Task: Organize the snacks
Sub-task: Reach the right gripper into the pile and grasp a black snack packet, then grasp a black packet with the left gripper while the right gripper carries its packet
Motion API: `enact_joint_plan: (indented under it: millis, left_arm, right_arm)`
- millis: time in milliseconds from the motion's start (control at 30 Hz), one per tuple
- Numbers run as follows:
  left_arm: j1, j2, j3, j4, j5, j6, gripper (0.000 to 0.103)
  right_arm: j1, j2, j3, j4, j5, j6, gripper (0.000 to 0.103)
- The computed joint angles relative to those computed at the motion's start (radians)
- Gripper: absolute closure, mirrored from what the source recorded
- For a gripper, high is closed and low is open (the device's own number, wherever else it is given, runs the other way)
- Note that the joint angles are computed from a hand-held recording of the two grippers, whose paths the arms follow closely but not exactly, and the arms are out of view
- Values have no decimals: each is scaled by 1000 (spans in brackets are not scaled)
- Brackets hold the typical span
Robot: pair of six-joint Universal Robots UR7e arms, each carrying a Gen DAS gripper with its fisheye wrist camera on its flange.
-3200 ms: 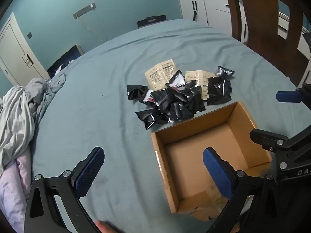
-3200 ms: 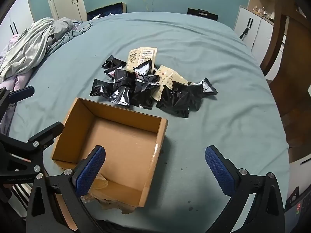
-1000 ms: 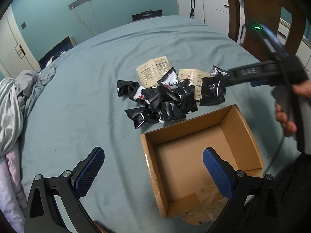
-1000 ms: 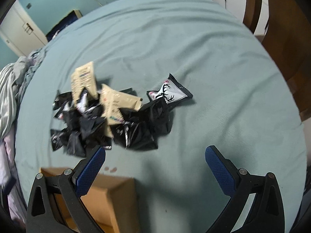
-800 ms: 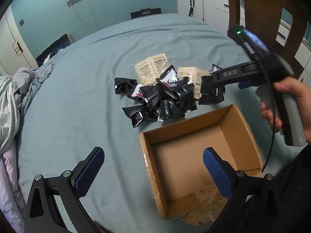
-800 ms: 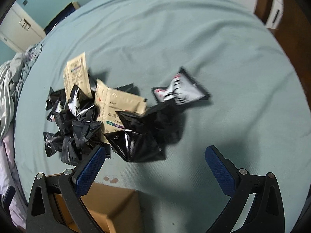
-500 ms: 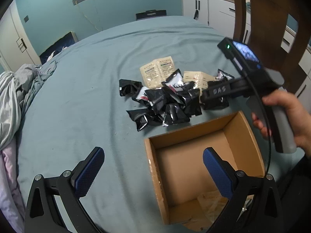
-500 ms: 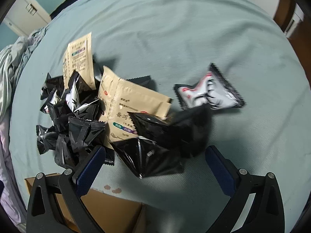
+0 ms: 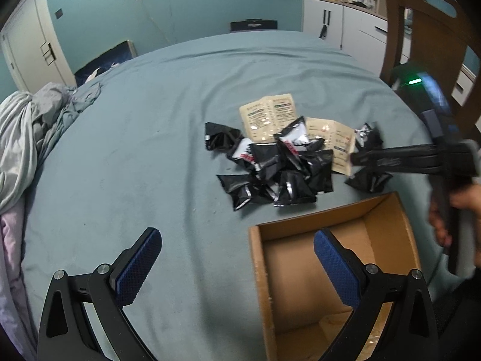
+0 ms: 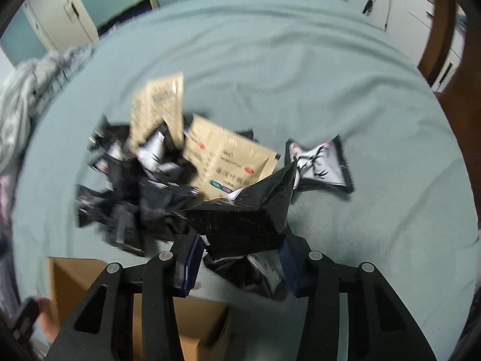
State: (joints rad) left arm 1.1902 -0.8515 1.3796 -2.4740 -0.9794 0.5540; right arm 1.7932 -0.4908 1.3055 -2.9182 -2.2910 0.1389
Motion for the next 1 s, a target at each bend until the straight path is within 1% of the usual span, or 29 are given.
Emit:
enact_joint_plan:
  millis: [33, 100, 267, 333, 467, 500, 533, 633, 733, 800, 833, 900, 1000]
  left_arm:
    - [2, 2, -3, -1, 4, -2, 0]
    - [8, 4, -18, 10, -8, -17, 0]
    - [17, 6, -48, 40, -24, -60, 0]
    - [20, 20, -72, 53, -24, -69, 0]
    - [35, 83, -171, 131, -12, -102, 0]
    - [41, 106, -205, 155, -5, -116, 0]
    - [46, 124, -233, 174, 1, -127, 0]
    - [63, 177, -320, 249, 4, -157, 0]
    - [82, 252, -444, 364, -20, -197, 0]
    - [90, 297, -514, 425, -33, -217, 1]
    - [93, 318, -546, 453, -43, -222, 3]
    - [95, 353, -597, 495, -61, -224, 4]
    - [94, 395, -647, 524, -60, -225, 4]
  right_arm:
    - [3, -14, 22, -21, 10, 3, 59]
    - [16, -52, 93, -106, 43, 9, 59]
    - [63, -124, 254, -293, 45, -13, 59]
    - [78, -145, 315, -380, 63, -18, 59]
    - [93, -175, 451, -518, 95, 17, 59]
    - [97, -171, 450, -519, 91, 21, 59]
    - [102, -170, 474, -541, 88, 23, 59]
    - [107, -169, 482, -541, 79, 21, 59]
    - [106, -167, 466, -498, 70, 10, 59]
    - [99, -158, 433, -463, 66, 2, 59]
    - [100, -148, 393, -430, 63, 1, 59]
    - [105, -127, 351, -390, 36, -2, 59]
    - [102, -110, 310, -343, 11, -9, 59]
